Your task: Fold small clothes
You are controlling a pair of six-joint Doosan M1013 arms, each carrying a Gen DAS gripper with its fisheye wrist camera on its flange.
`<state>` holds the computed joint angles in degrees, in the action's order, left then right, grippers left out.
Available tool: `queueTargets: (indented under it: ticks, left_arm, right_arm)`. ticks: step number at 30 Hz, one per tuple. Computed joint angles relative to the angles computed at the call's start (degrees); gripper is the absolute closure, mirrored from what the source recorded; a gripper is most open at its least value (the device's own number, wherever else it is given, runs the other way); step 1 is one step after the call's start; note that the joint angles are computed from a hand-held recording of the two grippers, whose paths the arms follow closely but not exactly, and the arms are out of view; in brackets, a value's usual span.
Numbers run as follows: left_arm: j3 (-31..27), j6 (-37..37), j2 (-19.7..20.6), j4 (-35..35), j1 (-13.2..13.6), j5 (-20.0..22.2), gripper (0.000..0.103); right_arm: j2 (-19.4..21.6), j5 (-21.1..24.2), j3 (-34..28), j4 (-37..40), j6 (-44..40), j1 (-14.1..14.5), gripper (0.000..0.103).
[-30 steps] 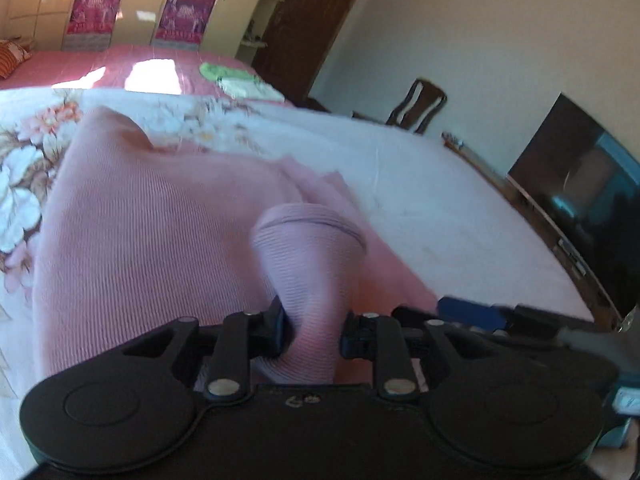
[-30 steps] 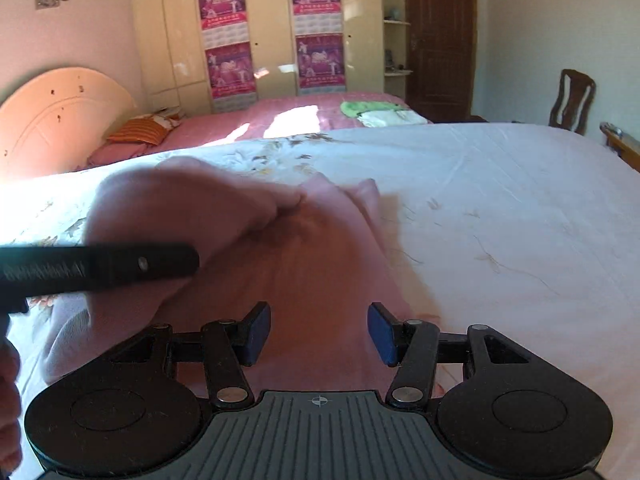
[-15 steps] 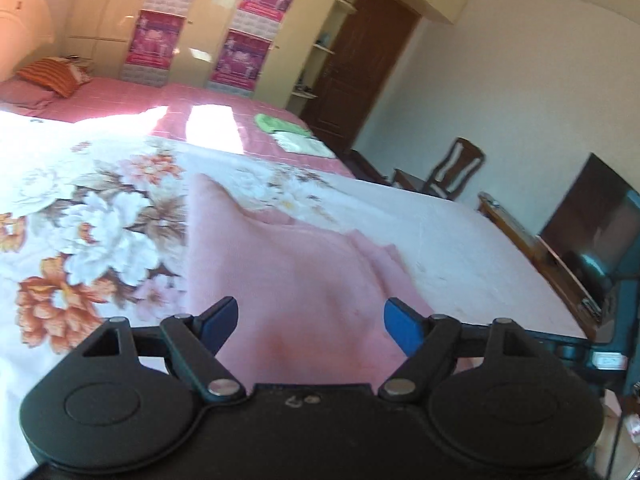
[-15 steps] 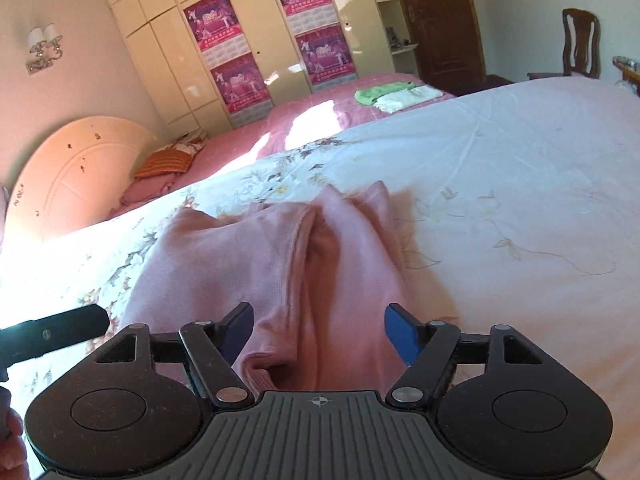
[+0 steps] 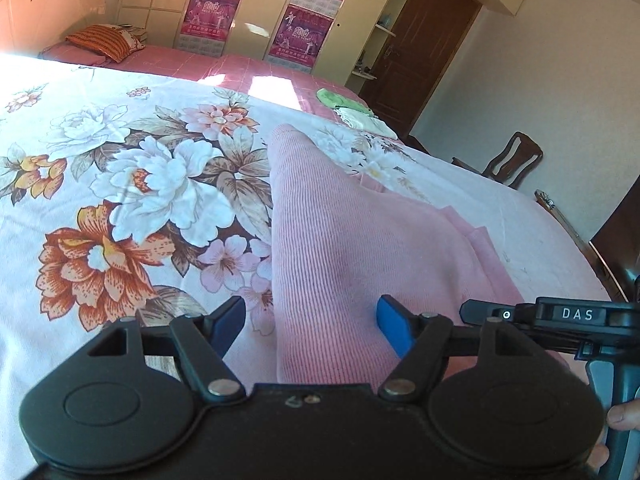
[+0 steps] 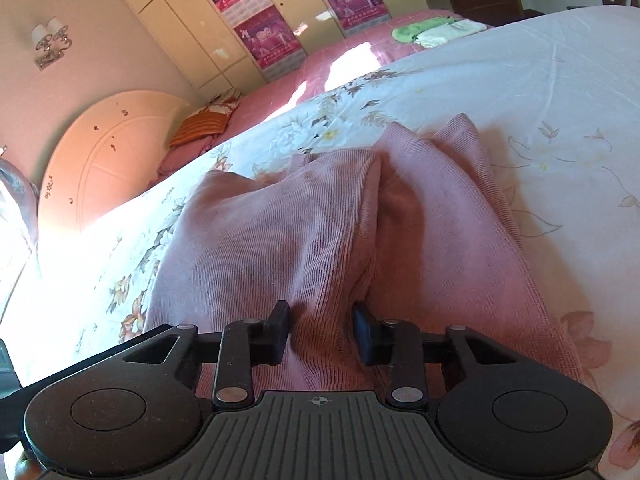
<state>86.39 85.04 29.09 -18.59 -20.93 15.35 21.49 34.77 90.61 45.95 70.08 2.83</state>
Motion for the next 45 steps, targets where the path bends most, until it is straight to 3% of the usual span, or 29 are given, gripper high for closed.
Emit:
queueTargets:
  ticks: [8, 10, 17, 19, 22, 23, 24, 25, 26, 29, 31, 33, 35, 37, 38, 45]
  left_arm:
    - [0.1, -2.0, -0.1, 2.2, -0.3, 0.0, 0.030]
    - [-0.1, -1.8, -0.1, 2.5, -0.3, 0.1, 0.030]
    - [-0.3, 0.0, -0.5, 1.9, -0.6, -0.7, 0.030]
    - [-0.6, 2.5, -0.4, 0.0, -0.7, -0.3, 0.030]
    - [-0.5, 5.3, -0.4, -2.1, -0.9, 0.2, 0.030]
    - [-0.4, 5.3, -0.5, -1.8, -0.9, 0.2, 0.030]
    - [-0.2, 5.0, -0.5, -1.2, -0.9, 0.1, 0.030]
    - [-0.1, 5.0, -0.5, -1.3, -0.9, 0.2, 0.029]
    - [0.0, 4.9, -0.4, -1.5, -0.8, 0.2, 0.028]
    - [0.0, 5.7, -0.2, -3.5, -0.4, 0.8, 0.026]
    - [0.0, 5.9, -0.2, -3.9, -0.3, 0.8, 0.025]
    - [-0.1, 5.0, -0.1, -2.8, -0.4, 0.7, 0.025]
    - [-0.1, 5.3, -0.1, -3.3, -0.3, 0.8, 0.025]
    - [-0.1, 6.2, 0.0, -4.9, -0.2, 1.1, 0.025]
    - [-0.1, 6.4, -0.1, -5.2, -0.2, 1.0, 0.025]
    - [-0.4, 7.7, -0.3, -7.0, 0.0, 0.4, 0.027]
  right_arm:
    - [0.9, 1.4, -1.3, 0.3, 1.1, -0.6, 0.068]
    - [0.5, 1.1, -1.2, 0.3, -0.4, -0.5, 0.088]
    - [-1.8, -5.2, -0.4, -1.6, -5.2, 0.0, 0.092]
    - [-1.9, -4.3, -0.9, -3.2, -5.3, -0.2, 0.092]
    - [-0.4, 2.9, -2.8, -3.1, -5.0, -1.0, 0.090]
    - [-0.1, 3.4, -2.9, -4.1, -3.0, -1.1, 0.077]
    - [0.0, 3.1, -2.7, -5.0, -0.8, -1.1, 0.042]
    - [-0.1, 2.1, -2.0, -4.0, -0.4, -1.3, 0.024]
    - [-0.2, 1.1, -1.1, -0.4, -2.7, -1.7, 0.015]
    - [0.9, 3.3, -1.6, 4.3, -3.7, -2.3, 0.015]
    - [1.7, 4.4, -2.2, 5.0, -3.7, -2.2, 0.024]
    - [2.3, 6.1, -3.0, 5.2, -3.2, -2.0, 0.052]
    - [2.5, 5.6, -3.6, 2.6, -1.6, -1.4, 0.058]
    - [2.4, 5.6, -3.8, 1.5, -1.0, -1.4, 0.074]
    - [2.3, 5.7, -3.6, 2.7, -2.2, -1.7, 0.086]
    - [-0.2, -0.7, -2.1, 0.3, -8.2, -0.4, 0.090]
